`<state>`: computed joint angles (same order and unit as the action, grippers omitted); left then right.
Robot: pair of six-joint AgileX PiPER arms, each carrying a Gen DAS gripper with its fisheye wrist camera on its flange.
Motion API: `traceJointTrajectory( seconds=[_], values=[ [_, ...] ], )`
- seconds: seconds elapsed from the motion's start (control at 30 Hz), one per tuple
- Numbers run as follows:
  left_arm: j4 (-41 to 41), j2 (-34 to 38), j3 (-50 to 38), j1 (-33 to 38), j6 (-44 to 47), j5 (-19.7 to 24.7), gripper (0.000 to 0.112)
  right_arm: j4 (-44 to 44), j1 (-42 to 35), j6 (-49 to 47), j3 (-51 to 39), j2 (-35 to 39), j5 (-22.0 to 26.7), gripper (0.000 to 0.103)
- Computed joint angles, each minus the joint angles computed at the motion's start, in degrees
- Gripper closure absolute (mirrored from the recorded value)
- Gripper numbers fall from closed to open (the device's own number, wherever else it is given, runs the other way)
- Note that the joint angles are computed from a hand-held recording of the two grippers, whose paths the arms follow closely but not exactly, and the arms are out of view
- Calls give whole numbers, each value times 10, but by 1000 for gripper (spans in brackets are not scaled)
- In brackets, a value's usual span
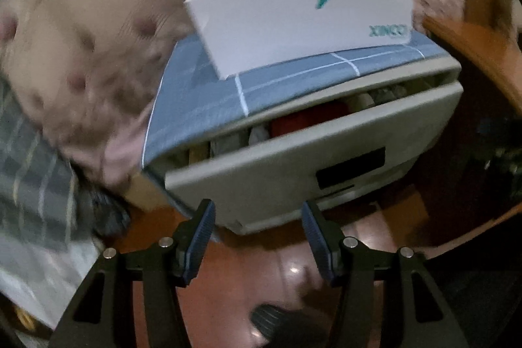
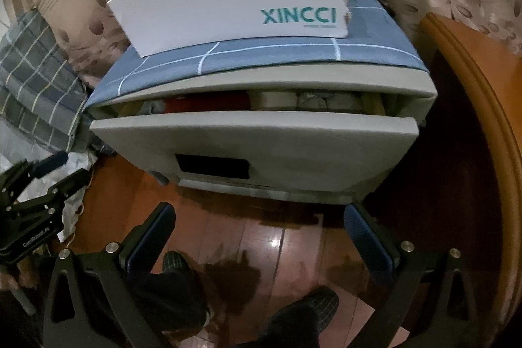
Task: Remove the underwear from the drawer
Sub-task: 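Hook the left tool on the drawer front and pull it open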
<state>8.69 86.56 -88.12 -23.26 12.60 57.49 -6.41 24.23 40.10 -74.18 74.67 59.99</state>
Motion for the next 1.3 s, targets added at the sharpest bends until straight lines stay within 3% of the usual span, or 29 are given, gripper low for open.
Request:
traceJointTrajectory(
  seconds=[0.23, 0.5, 0.9, 1.03, 1.23, 1.3],
  values=[
    [131, 17, 54, -43, 31, -105, 56, 33, -42, -1, 23, -14, -12, 1],
    [189, 42, 99, -43, 58, -184, 55, 42, -49, -13, 26, -11, -13, 1],
    [159, 116, 37, -45, 129, -158, 54, 64, -61, -29, 37, -17, -21, 1],
    [128, 132, 16, -38, 167, -141, 47, 67, -63, -31, 38, -17, -23, 1],
    [194, 128, 60, -53, 126, -182, 41, 76, -70, -38, 41, -20, -24, 1],
    [174, 123, 64, -46, 143, -187, 41, 75, -70, -35, 41, -22, -25, 1]
  ],
)
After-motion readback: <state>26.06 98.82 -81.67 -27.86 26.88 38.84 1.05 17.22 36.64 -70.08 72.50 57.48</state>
